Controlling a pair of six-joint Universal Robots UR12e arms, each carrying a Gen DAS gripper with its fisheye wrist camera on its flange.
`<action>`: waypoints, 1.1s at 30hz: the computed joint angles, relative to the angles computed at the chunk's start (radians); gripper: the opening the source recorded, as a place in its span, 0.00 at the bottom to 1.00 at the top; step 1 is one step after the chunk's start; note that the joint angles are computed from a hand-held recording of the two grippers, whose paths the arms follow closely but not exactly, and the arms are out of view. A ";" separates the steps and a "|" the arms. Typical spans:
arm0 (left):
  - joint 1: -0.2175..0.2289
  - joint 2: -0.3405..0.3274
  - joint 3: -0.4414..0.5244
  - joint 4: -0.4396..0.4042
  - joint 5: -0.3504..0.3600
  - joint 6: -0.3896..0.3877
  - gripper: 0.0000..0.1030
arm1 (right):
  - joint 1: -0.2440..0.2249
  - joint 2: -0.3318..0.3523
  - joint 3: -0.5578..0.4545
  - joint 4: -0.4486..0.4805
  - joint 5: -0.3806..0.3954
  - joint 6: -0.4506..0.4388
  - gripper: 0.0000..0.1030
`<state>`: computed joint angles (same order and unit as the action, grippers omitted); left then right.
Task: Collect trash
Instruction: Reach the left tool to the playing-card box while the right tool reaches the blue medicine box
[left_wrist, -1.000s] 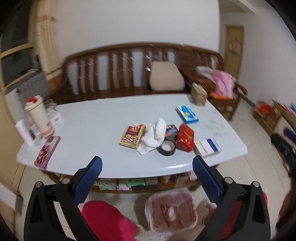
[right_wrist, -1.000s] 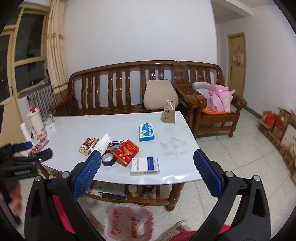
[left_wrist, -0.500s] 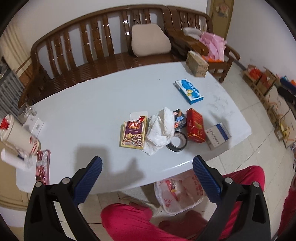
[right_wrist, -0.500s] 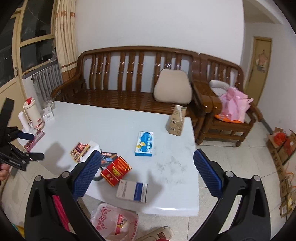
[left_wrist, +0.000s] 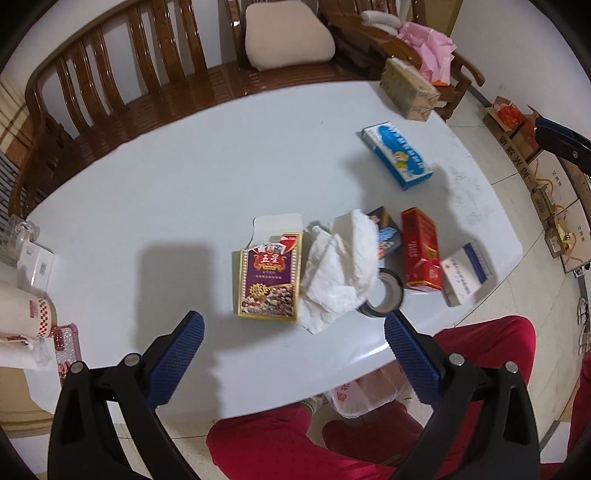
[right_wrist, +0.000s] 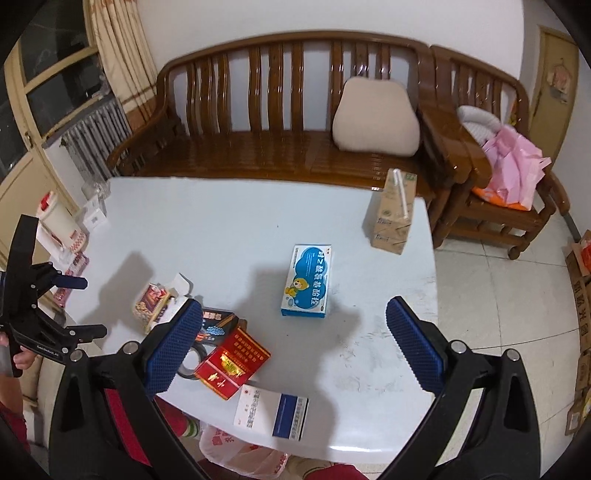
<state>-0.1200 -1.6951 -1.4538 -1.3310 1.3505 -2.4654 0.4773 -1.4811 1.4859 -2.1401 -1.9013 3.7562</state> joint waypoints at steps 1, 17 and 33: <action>-0.001 -0.008 0.005 -0.005 0.004 -0.002 0.93 | -0.005 0.006 -0.002 0.004 0.009 -0.007 0.95; -0.009 -0.113 0.063 -0.049 0.032 -0.047 0.93 | -0.073 0.105 -0.047 0.051 0.139 -0.081 0.95; -0.017 -0.165 0.081 -0.063 0.042 -0.067 0.93 | -0.114 0.176 -0.062 0.117 0.225 -0.088 0.95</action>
